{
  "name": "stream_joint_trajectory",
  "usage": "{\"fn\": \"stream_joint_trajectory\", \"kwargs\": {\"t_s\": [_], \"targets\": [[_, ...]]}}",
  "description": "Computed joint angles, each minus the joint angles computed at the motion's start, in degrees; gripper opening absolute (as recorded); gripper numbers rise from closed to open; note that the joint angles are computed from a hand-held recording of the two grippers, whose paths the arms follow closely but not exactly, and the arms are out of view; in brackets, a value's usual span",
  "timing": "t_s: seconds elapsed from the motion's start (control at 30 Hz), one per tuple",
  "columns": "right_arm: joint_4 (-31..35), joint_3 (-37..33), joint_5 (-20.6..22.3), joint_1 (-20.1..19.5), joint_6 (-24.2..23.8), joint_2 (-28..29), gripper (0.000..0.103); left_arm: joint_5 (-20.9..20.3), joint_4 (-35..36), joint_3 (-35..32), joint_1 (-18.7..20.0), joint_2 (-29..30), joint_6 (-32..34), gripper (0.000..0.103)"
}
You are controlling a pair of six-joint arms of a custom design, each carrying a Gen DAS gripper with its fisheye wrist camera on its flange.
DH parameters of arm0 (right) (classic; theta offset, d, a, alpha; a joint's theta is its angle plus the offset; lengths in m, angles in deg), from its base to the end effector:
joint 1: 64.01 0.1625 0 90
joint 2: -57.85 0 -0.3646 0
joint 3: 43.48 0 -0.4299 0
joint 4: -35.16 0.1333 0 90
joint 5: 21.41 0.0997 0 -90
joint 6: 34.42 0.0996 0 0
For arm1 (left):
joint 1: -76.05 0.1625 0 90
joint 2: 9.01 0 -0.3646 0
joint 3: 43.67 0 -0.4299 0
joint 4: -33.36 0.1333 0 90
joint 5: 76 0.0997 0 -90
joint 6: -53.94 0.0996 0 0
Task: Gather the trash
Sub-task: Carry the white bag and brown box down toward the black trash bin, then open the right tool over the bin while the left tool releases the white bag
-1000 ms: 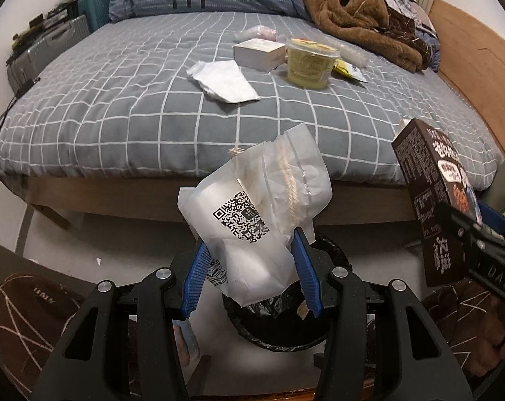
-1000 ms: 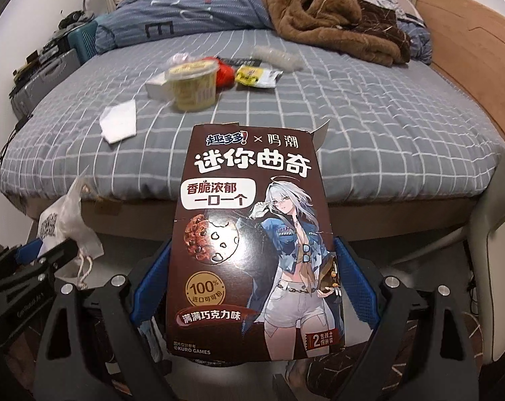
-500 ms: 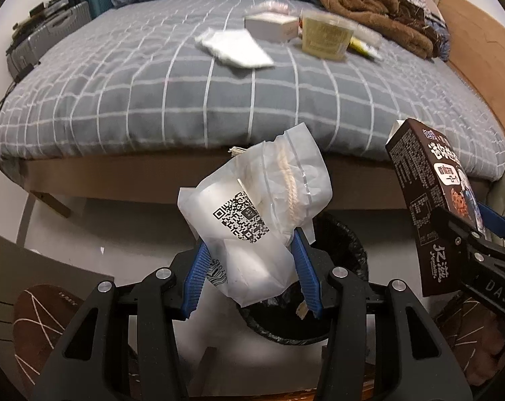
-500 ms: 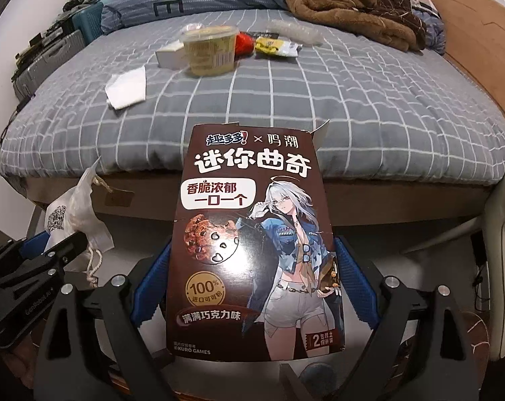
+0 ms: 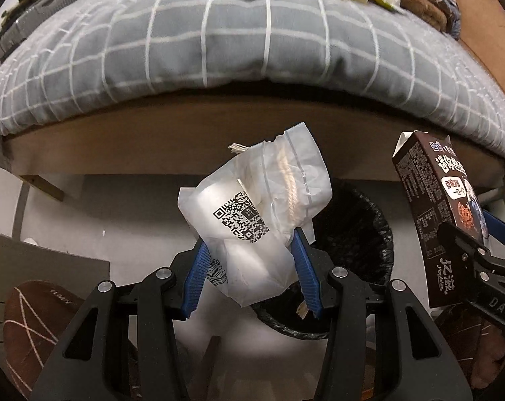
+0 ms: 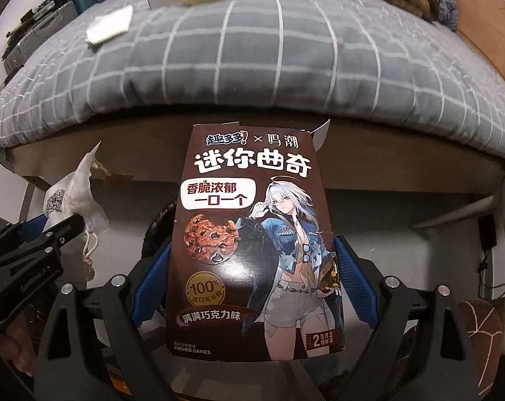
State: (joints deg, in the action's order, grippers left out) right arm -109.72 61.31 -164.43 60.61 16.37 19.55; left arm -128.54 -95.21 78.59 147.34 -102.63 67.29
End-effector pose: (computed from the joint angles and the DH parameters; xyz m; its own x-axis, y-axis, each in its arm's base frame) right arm 0.3528 -0.4165 -0.0845 -0.6864 0.3249 0.6506 -0.0390 0.8769 -0.4791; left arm 0.0341 -0.5037 0.2596 -0.6913 0.3665 -0.6227 0.4888 0.8719 -0.0295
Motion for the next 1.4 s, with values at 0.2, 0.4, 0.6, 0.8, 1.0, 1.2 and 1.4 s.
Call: {"fn": "stream_joint_trajectory", "kwargs": {"t_s": [0.2, 0.4, 0.6, 0.8, 1.0, 1.2, 1.4], "targets": [[-0.74, -0.57, 2.1, -1.85, -1.16, 1.65, 0.087, 0.36, -1.41, -0.54, 1.16, 3.12, 0.46, 0.048], [-1.61, -2.34, 4.18, -4.45, -4.08, 3.77, 0.087, 0.71, -0.46, -1.59, 1.9, 5.88, -0.42, 0.048], [-0.27, -4.06, 5.41, -6.36, -5.39, 5.12, 0.087, 1.29, -0.1, -2.25, 2.61, 7.49, -0.78, 0.048], [-1.36, -4.5, 6.33, -7.12, -8.54, 5.13, 0.088, 1.91, -0.06, -2.87, 3.05, 8.69, -1.67, 0.048], [-4.21, -3.34, 4.97, -6.85, -9.2, 5.52, 0.095, 1.95, 0.35, -2.6, 2.72, 8.62, -2.66, 0.048], [-4.02, -1.57, 3.04, -6.59, -6.91, 3.63, 0.095, 1.33, -0.14, -1.89, 2.16, 8.1, -2.04, 0.048], [-4.39, 3.59, 0.72, -6.14, -4.16, -2.22, 0.095, 0.11, 0.38, -0.3, 0.09, 7.22, -3.33, 0.048]]}}
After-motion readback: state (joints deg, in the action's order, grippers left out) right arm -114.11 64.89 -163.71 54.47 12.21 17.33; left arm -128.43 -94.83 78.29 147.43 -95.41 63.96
